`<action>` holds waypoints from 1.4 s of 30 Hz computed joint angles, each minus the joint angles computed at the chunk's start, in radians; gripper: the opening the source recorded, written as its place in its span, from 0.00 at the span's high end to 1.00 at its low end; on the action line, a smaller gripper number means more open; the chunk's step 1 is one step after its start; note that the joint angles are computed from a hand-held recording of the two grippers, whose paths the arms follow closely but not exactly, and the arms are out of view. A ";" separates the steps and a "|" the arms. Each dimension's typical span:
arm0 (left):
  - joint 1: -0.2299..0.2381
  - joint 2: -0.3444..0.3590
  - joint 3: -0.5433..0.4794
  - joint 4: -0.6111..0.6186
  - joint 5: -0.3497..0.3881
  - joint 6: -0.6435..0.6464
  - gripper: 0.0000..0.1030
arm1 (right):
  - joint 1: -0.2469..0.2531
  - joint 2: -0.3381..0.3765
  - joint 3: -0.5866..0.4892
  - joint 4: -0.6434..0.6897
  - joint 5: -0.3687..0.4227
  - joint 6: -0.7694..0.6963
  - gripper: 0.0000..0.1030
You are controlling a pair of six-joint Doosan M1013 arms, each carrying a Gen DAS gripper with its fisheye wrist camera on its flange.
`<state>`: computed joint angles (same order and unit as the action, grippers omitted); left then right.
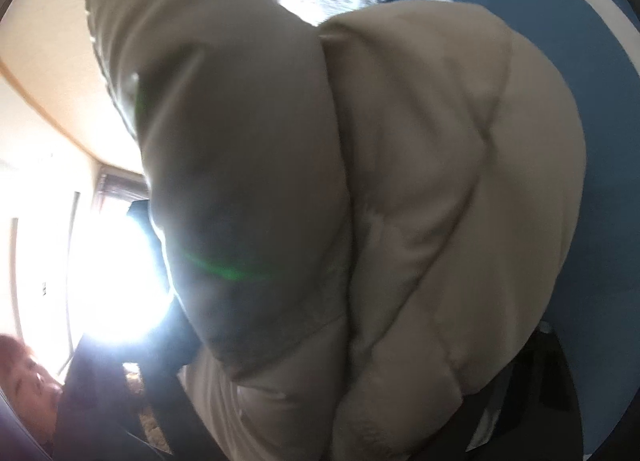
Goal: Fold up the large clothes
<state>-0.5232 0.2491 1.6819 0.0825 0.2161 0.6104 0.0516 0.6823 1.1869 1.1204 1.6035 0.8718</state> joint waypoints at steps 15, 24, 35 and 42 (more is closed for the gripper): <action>0.025 -0.100 0.073 0.663 0.051 -0.643 0.22 | 0.089 0.037 -0.134 0.046 -0.003 -0.004 0.31; 0.066 -0.138 0.104 0.641 0.187 -0.620 0.22 | 0.147 0.080 -0.192 -0.013 -0.023 0.042 0.31; 0.023 -0.129 0.078 0.756 0.374 -0.619 0.14 | 0.120 -0.087 -0.011 -0.180 -0.345 -0.029 0.18; -0.123 -0.110 0.010 1.034 0.685 -0.607 0.10 | 0.142 -0.293 0.177 -0.120 -0.867 -0.248 0.15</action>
<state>-0.6462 0.1391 1.6919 1.1162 0.9007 0.0030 0.1933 0.3896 1.3640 1.0009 0.7367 0.6242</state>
